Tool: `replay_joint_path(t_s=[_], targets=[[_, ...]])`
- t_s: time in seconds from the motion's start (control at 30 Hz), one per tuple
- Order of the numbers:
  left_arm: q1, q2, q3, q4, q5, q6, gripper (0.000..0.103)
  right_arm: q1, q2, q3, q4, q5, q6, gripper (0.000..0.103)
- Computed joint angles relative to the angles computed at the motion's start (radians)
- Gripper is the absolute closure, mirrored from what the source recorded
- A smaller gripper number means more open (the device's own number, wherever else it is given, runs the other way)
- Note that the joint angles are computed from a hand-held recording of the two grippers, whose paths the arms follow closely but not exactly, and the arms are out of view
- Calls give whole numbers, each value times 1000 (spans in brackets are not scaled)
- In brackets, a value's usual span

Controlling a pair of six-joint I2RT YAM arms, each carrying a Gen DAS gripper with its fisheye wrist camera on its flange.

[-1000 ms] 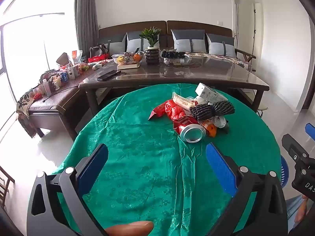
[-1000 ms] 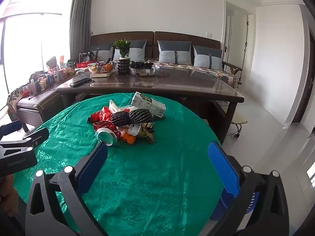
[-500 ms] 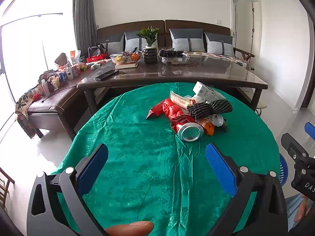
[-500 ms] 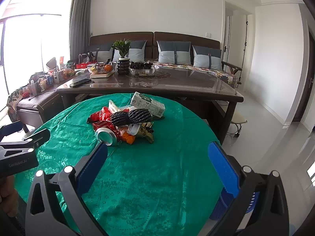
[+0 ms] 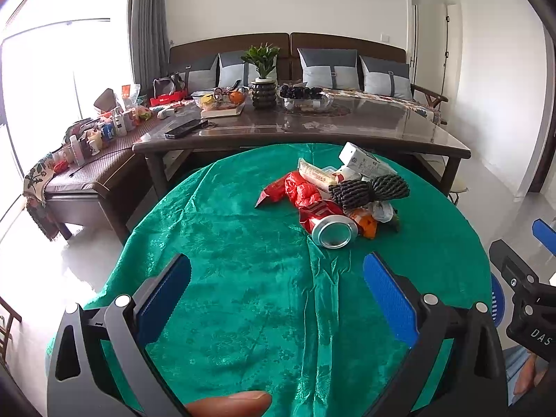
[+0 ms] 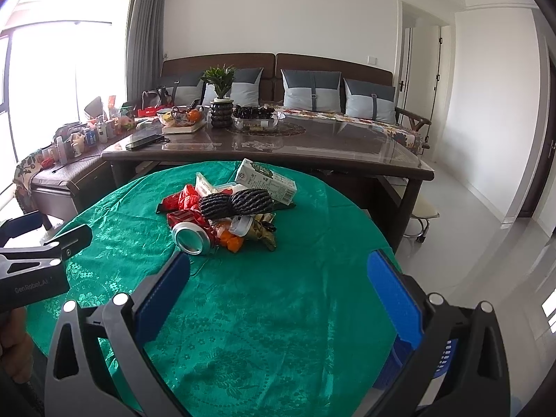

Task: Collect trash

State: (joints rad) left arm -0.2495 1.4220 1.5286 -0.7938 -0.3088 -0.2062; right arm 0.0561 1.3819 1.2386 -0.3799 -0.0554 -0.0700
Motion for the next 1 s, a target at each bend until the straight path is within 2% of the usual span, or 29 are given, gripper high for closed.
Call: replay_joint_path(t_s=[0.63, 1.0], targets=[[1, 0, -23, 21, 2, 0, 5, -12, -1, -7, 1, 14, 16, 4], [-12, 5, 0, -9, -1, -6, 5, -27, -2, -7, -2, 1, 20, 4]])
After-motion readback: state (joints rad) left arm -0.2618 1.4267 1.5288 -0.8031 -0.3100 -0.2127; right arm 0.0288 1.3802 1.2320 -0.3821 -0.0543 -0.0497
